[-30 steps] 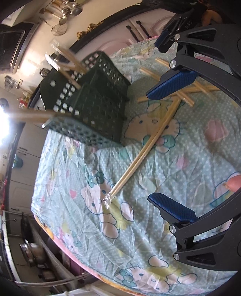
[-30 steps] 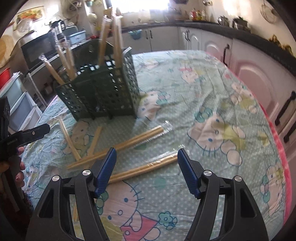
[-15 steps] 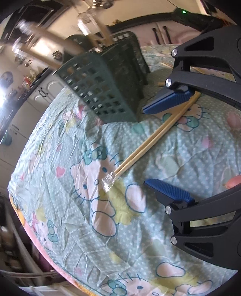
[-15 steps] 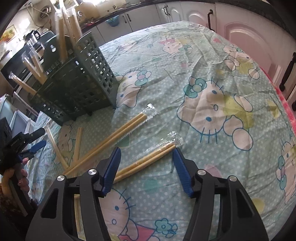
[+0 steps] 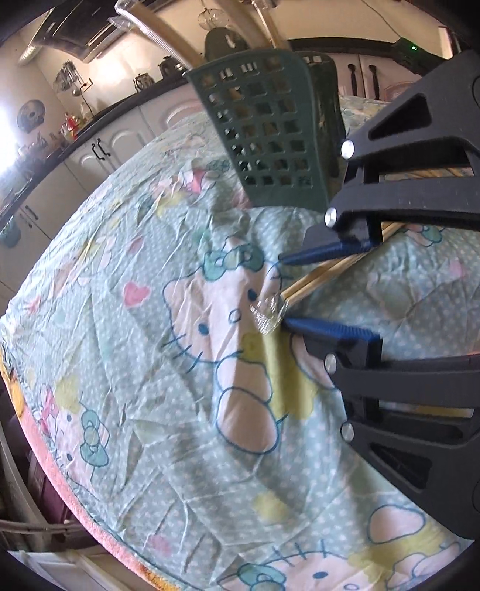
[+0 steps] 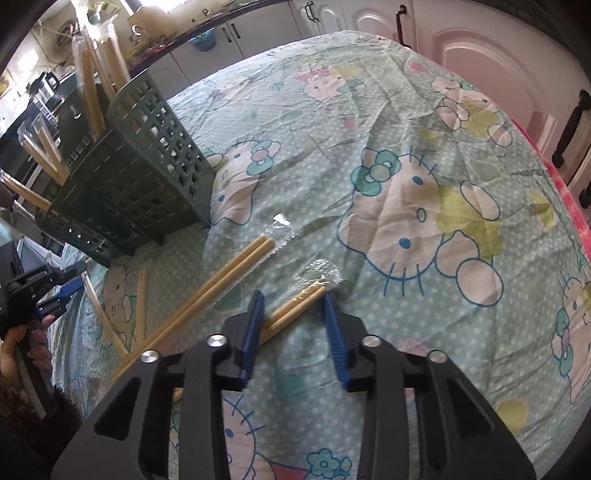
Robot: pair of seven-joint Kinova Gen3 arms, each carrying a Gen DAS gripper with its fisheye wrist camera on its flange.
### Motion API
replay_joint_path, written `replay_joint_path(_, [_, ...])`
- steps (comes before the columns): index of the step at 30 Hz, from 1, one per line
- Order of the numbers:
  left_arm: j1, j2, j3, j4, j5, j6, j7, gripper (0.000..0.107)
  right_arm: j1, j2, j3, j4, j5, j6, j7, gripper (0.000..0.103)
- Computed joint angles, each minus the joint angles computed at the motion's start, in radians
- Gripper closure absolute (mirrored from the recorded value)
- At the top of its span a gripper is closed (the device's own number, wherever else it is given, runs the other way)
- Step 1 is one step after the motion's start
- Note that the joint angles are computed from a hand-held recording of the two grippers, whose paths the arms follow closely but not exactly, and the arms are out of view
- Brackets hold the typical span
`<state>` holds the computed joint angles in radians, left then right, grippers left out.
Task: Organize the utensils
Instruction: 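Lower the left tool onto a wrapped chopstick and close it while the right tool grasps another, then lift the chopsticks upright and carry them over the green basket with both tools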
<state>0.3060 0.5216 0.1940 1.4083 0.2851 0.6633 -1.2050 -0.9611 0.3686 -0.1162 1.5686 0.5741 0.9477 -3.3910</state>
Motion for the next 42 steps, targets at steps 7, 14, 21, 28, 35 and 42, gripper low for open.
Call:
replay_joint_path(7, [-0.044,-0.001,0.025,0.023,0.038,-0.017,-0.041,0.099,0.012,-0.040,0.002,0.068,0.020,-0.079,-0.069,0.087])
replay_joint_path(14, [-0.125,-0.011,0.091,0.100,0.156,-0.104,-0.157,0.103,0.016,-0.078,-0.002,0.125,0.082,-0.163,-0.142,0.091])
replay_joint_path(21, [-0.138,-0.073,0.100,0.178,0.191,-0.195,-0.223,0.103,0.011,-0.092,-0.017,0.117,0.153,-0.170,-0.140,0.095])
replay_joint_path(28, [-0.148,-0.170,0.121,0.261,0.208,-0.279,-0.299,0.104,-0.012,-0.084,-0.031,0.063,0.208,-0.131,-0.088,0.096])
replay_joint_path(35, [-0.172,-0.254,0.175,0.319,0.283,-0.346,-0.408,0.104,-0.037,-0.084,-0.039,0.017,0.256,-0.116,-0.037,0.097])
replay_joint_path(42, [-0.129,-0.311,0.184,0.317,0.314,-0.366,-0.496,0.105,-0.061,-0.078,-0.042,-0.037,0.278,-0.094,0.033,0.098])
